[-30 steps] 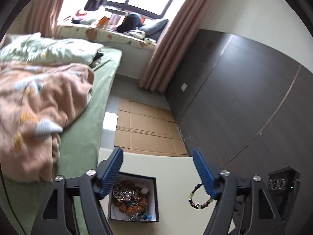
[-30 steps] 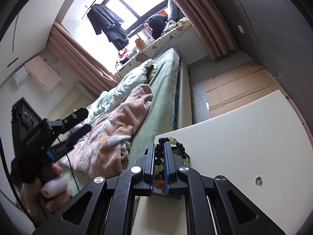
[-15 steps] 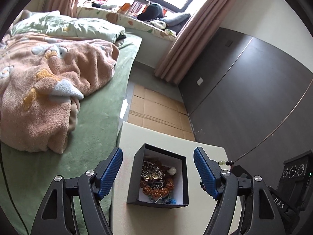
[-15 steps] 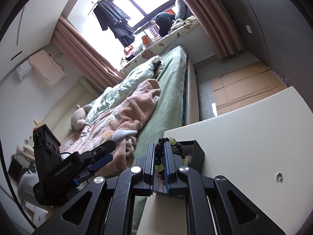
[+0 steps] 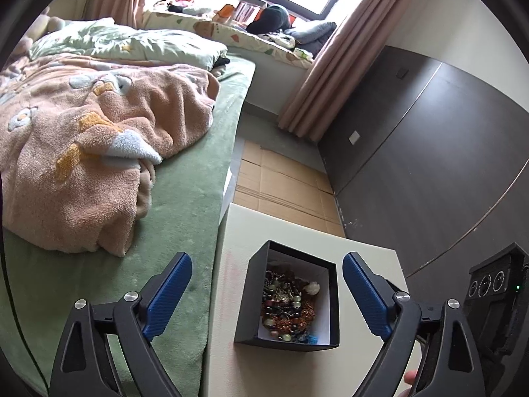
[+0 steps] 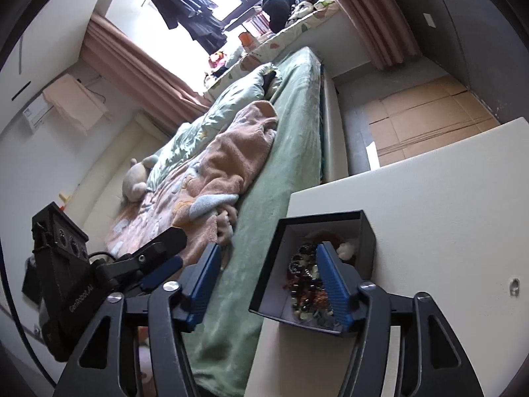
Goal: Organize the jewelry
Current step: 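Open the left tool over the box while the right tool drops the bracelet in, then move the left tool to the small silver ring on the table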
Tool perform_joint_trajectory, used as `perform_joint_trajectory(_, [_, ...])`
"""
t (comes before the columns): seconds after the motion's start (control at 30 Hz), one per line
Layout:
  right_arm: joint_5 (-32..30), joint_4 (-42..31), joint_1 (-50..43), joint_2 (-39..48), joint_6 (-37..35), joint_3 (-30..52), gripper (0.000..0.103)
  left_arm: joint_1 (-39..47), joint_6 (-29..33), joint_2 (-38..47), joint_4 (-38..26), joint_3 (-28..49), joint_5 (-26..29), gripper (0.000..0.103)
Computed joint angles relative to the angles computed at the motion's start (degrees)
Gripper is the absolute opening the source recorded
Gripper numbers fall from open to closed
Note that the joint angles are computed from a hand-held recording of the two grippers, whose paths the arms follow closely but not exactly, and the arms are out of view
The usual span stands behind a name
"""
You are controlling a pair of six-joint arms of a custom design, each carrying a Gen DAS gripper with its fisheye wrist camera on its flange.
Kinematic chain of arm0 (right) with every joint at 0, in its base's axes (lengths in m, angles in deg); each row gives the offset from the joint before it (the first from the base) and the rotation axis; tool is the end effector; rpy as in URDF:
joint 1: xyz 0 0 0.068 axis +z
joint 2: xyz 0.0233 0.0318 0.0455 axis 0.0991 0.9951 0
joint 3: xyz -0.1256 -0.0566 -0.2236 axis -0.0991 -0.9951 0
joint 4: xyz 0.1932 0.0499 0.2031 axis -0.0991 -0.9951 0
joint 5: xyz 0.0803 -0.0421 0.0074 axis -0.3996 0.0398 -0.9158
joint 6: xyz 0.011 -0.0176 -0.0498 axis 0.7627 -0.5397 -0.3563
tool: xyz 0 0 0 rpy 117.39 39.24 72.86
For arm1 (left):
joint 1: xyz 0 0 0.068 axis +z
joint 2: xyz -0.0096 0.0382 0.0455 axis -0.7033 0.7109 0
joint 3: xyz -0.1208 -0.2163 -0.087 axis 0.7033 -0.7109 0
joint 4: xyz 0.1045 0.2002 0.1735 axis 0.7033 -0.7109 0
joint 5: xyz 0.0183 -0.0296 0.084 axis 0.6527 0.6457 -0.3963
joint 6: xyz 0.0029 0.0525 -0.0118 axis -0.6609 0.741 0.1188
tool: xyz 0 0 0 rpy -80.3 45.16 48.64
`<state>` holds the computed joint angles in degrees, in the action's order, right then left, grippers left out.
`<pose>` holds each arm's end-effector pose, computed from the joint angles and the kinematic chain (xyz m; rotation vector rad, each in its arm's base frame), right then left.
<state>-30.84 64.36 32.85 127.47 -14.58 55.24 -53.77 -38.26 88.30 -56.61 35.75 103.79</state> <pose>0.2296 0.1202 0.1706 0.2947 2.2068 0.7798 0.2681 -0.0559 0.2111 0.0468 2.3387 -0.6507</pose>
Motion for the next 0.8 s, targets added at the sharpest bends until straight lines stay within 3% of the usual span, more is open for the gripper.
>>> perform_joint_trajectory(0.13, [-0.57,-4.72,-2.24,-7.66,0.27,-2.91,0.068,-1.7,-0.31,-0.42,-0.01,-0.28,-0.34,0.093])
perform_joint_trajectory(0.2, [0.47,-8.61,-3.02,-12.48,0.36,-4.25,0.083,-3.11,-0.29,-0.98,0.18,-0.74,-0.92,0.093])
perform_joint_trajectory(0.27, [0.06,-11.59,-4.6,-16.66,0.41,-5.54,0.087,-4.76,-0.27,-1.59,0.3,-1.1,-2.02,0.093])
perform_joint_trajectory(0.8, [-3.54,-38.64,-20.02,-43.33,-4.13,-8.54,0.092,-19.89,-2.68,-2.88,4.67,-3.14,-11.25,0.093])
